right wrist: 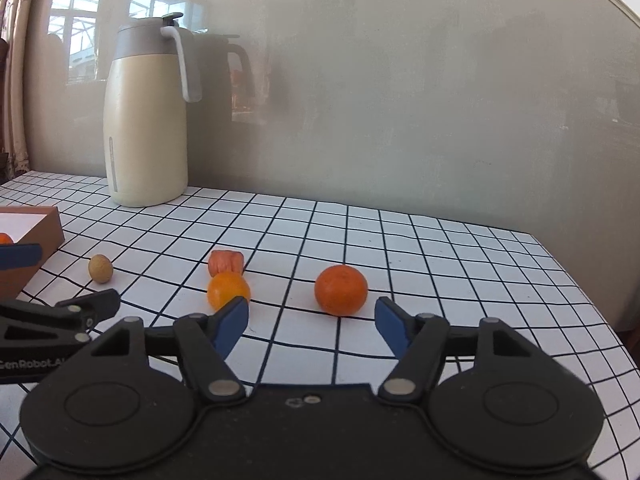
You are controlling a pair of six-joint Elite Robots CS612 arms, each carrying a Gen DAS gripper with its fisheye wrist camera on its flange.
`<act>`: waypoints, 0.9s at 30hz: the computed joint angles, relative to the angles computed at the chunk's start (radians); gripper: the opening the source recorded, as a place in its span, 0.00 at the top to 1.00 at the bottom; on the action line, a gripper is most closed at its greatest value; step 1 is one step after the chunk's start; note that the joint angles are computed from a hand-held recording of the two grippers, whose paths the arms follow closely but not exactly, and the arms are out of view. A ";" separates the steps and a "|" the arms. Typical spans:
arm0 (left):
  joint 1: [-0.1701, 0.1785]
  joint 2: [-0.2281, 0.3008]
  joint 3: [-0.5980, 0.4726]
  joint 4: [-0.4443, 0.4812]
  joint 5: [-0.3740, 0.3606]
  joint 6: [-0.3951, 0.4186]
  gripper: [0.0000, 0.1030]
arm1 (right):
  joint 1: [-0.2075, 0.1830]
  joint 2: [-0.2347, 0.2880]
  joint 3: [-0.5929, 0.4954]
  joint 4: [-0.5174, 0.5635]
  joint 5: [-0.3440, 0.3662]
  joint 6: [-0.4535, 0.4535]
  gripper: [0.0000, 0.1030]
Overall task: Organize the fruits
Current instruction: 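Close the left tool on the small yellow-brown fruit while the right tool grasps a tangerine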
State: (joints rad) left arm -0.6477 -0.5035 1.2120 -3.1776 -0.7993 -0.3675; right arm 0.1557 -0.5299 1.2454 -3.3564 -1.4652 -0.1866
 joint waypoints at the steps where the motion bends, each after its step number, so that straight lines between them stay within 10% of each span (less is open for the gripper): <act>1: 0.002 0.002 -0.004 0.005 -0.004 -0.006 0.09 | 0.001 0.003 -0.007 0.007 -0.001 0.003 0.40; 27: 0.061 0.015 -0.085 0.232 -0.161 -0.168 0.29 | 0.023 0.069 -0.159 0.223 0.134 -0.027 0.77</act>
